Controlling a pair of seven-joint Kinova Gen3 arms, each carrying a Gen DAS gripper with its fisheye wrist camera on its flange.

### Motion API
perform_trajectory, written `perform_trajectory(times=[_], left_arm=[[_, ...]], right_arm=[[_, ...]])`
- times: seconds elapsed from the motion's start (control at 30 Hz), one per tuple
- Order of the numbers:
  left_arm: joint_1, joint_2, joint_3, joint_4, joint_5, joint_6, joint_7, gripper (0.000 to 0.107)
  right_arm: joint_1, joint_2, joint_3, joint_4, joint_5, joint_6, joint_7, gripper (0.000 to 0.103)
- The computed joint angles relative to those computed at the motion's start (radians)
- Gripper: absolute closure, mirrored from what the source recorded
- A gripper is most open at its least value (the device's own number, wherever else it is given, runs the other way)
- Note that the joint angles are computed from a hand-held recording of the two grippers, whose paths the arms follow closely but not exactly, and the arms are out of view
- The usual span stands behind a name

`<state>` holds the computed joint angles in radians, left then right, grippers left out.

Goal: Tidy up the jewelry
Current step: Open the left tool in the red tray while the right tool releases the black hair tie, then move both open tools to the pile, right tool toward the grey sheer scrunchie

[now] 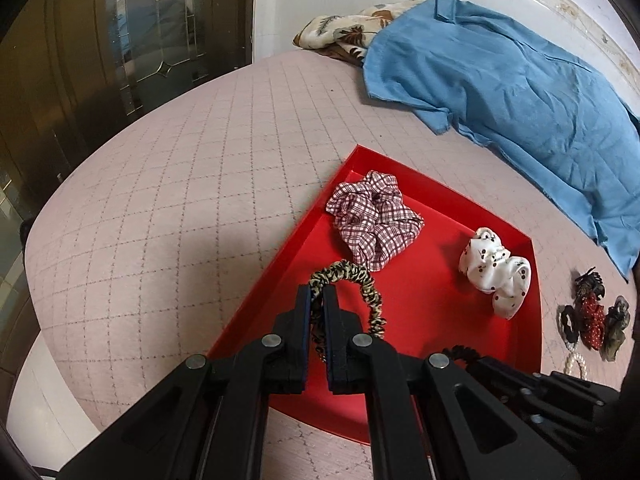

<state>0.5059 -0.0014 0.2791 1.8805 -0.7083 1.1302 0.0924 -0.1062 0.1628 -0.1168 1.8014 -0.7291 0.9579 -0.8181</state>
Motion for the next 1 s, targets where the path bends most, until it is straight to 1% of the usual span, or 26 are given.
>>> perform_trajectory(times=[0.13,0.17,0.23,0.27,0.3,0.33,0.37,0.47,0.67,0.7,0.8,0.9,1.0], left_arm=[[0.001,-0.005,0.004,0.003,-0.016,0.004,0.017,0.097],[0.002,-0.007,0.005,0.002,-0.020,0.005,0.021,0.093],[0.005,-0.005,0.010,-0.002,-0.029,0.014,0.029,0.082],[0.007,-0.003,0.012,-0.005,-0.035,0.019,0.033,0.074],[0.012,-0.001,0.015,-0.008,-0.043,0.027,0.038,0.070],[0.016,0.002,0.017,-0.011,-0.051,0.034,0.043,0.069],[0.022,0.006,0.021,-0.017,-0.061,0.047,0.050,0.069],[0.042,0.021,0.024,-0.036,-0.079,0.083,0.058,0.066],[0.075,0.043,0.020,-0.075,-0.094,0.109,0.053,0.064],[0.083,0.048,0.020,-0.082,-0.099,0.112,0.053,0.062],[0.108,0.060,0.021,-0.096,-0.124,0.116,0.064,0.058],[0.138,0.071,0.024,-0.110,-0.154,0.113,0.080,0.057],[0.173,0.084,0.029,-0.126,-0.194,0.102,0.092,0.057]], right_arm=[[-0.011,-0.003,-0.005,0.005,0.011,-0.023,0.002,0.091],[-0.011,-0.004,-0.005,0.006,0.010,-0.023,0.006,0.091],[-0.007,-0.009,-0.003,0.009,0.007,-0.020,0.014,0.089],[-0.007,-0.012,-0.002,0.010,0.007,-0.020,0.014,0.085],[-0.005,-0.016,0.000,0.011,0.004,-0.018,0.017,0.081],[-0.003,-0.016,0.002,0.010,0.000,-0.016,0.020,0.072],[0.003,-0.021,0.004,0.012,-0.009,-0.014,0.029,0.068],[0.017,-0.033,0.015,0.012,-0.024,-0.004,0.045,0.068],[0.062,-0.080,0.058,0.031,-0.057,0.020,0.098,0.068],[0.073,-0.086,0.068,0.035,-0.065,0.029,0.111,0.068],[0.121,-0.110,0.110,0.050,-0.086,0.062,0.168,0.068],[0.188,-0.127,0.168,0.063,-0.091,0.098,0.230,0.068],[0.263,-0.120,0.222,0.063,-0.082,0.123,0.274,0.063]])
